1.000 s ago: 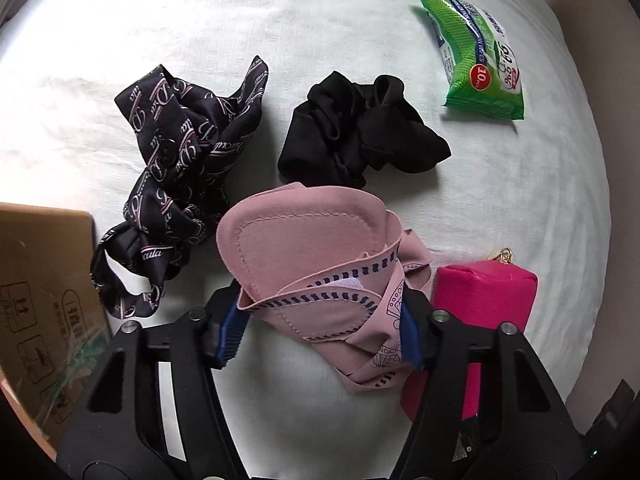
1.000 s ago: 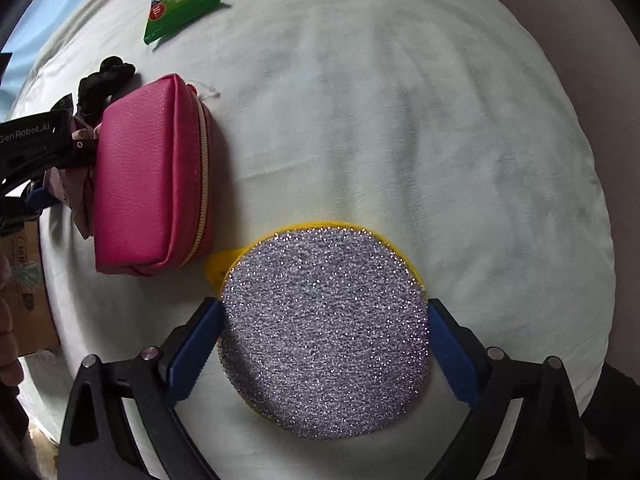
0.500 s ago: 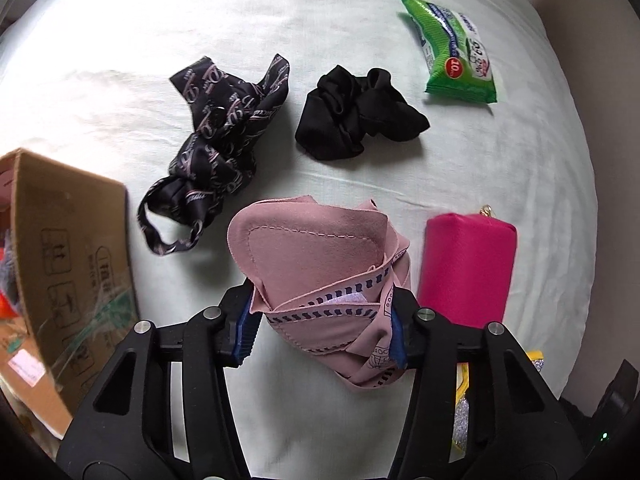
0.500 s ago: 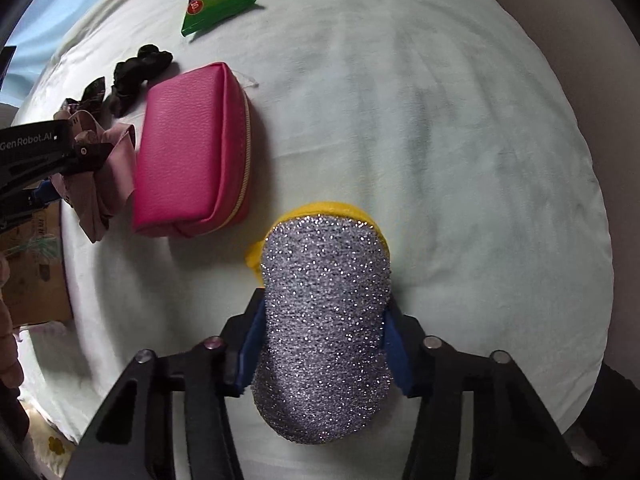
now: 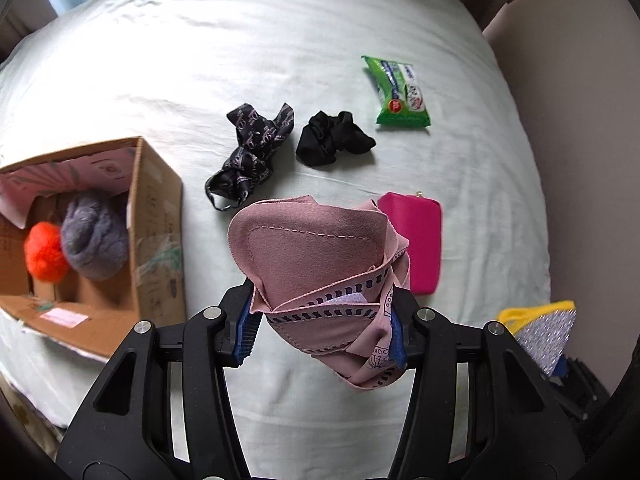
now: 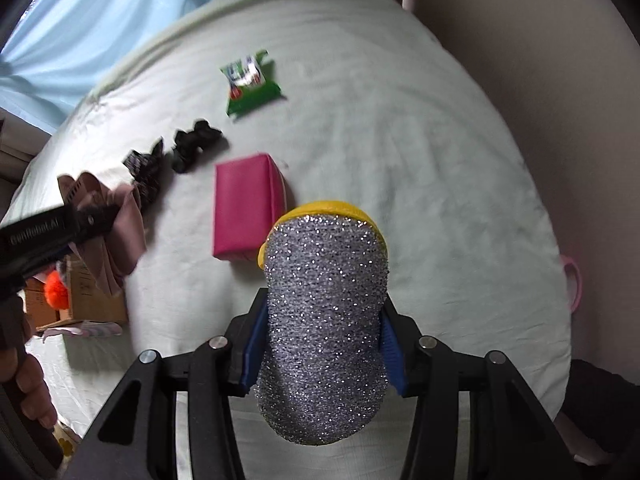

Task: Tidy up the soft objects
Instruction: 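Carry the slippers and glitter sponge over the cardboard box with both tools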

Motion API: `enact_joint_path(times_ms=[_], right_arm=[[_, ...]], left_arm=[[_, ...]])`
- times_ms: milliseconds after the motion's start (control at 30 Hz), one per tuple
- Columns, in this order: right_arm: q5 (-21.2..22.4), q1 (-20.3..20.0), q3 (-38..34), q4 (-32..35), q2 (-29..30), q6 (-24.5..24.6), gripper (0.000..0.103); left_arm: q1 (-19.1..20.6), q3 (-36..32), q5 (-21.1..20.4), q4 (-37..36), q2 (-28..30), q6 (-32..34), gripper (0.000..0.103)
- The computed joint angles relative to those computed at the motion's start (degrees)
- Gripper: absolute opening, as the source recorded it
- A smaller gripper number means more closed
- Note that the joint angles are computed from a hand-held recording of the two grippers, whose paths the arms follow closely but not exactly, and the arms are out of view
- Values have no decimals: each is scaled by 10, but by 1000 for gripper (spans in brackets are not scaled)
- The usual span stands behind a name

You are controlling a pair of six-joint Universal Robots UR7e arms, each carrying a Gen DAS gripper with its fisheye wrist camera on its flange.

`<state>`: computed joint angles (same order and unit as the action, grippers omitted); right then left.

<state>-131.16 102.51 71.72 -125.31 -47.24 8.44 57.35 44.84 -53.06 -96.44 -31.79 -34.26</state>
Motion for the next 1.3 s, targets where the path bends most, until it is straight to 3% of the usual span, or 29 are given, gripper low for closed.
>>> enact_joint_path(times_ms=[300, 400, 667, 967, 1167, 1300], right_arm=[[5, 51, -36, -15, -3, -35, 46], [2, 72, -52, -14, 7, -42, 46], [3, 138, -119, -9, 59, -32, 46], [35, 193, -277, 35, 183, -28, 46], [53, 208, -392, 83, 275, -9, 46], [63, 211, -522, 160, 361, 3, 46]], left_arm=[[-31, 89, 18, -45, -90, 6, 48], [-33, 113, 6, -61, -125, 5, 48], [-37, 167, 31, -37, -233, -6, 48], [-5, 166, 73, 1, -312, 32, 48], [35, 131, 73, 45, -319, 64, 48], [64, 109, 70, 68, -312, 86, 48]])
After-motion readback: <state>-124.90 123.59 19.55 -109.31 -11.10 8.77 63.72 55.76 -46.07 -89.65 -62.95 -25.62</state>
